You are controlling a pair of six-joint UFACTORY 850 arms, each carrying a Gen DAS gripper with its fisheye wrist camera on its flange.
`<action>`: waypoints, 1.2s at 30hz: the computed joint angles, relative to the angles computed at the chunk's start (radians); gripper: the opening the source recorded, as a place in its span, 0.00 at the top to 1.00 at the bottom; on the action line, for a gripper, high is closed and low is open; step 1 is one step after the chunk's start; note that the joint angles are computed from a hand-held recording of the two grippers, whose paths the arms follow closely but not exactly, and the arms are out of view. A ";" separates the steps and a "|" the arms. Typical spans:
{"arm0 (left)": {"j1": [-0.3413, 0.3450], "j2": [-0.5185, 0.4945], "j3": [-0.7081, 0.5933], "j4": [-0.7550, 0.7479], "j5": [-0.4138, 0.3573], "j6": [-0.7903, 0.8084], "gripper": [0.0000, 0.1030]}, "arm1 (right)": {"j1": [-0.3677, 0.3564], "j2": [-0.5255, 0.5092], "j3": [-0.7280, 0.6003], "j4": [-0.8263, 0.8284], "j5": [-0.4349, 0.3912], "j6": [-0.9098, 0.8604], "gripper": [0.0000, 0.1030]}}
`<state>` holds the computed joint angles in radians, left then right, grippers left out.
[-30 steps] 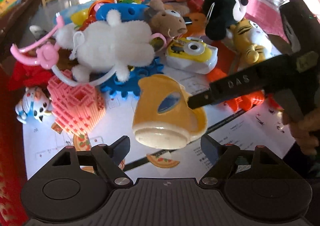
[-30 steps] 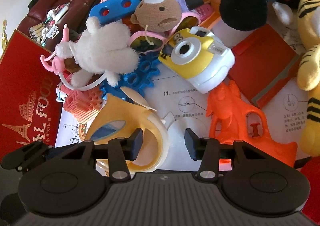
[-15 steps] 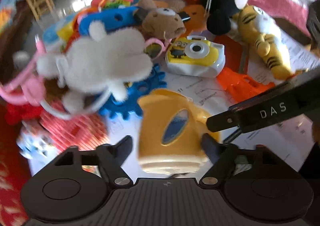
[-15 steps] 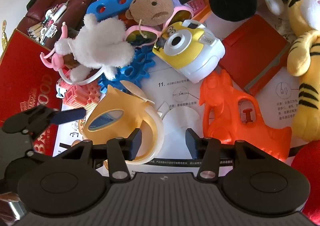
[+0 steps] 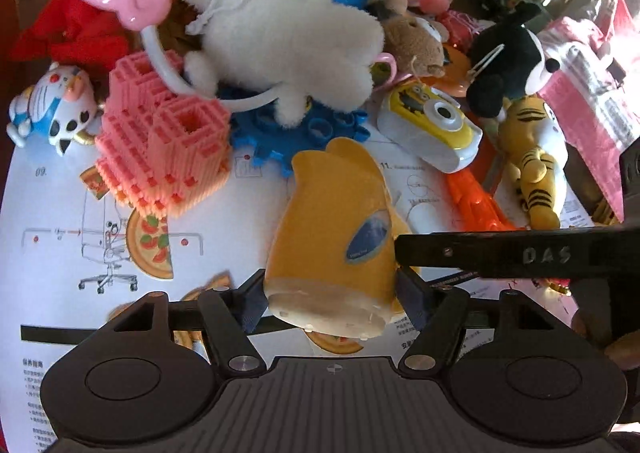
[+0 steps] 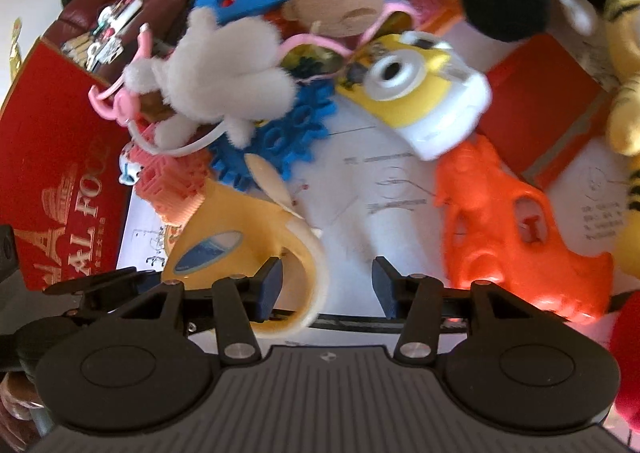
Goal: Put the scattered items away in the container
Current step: 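Close the left gripper on the kettle body while the right gripper holds its handle, then lift the yellow kettle with both grippers and carry it over the red box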
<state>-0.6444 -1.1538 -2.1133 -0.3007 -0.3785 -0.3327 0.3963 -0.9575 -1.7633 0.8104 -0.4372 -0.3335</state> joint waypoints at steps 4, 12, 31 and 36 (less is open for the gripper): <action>-0.004 0.024 0.045 0.008 0.023 0.030 0.33 | 0.038 -0.001 -0.002 -0.137 0.073 0.033 0.65; -0.068 -0.048 -0.148 0.612 -0.211 -0.251 0.17 | 0.049 -0.022 -0.044 -0.209 0.059 0.010 0.82; -0.028 -0.133 -0.298 0.396 -0.200 -0.098 0.28 | 0.045 0.008 -0.050 -0.256 0.125 -0.096 0.83; -0.008 -0.002 -0.039 0.316 -0.017 -0.207 0.28 | 0.005 0.000 -0.050 0.026 0.080 -0.216 0.70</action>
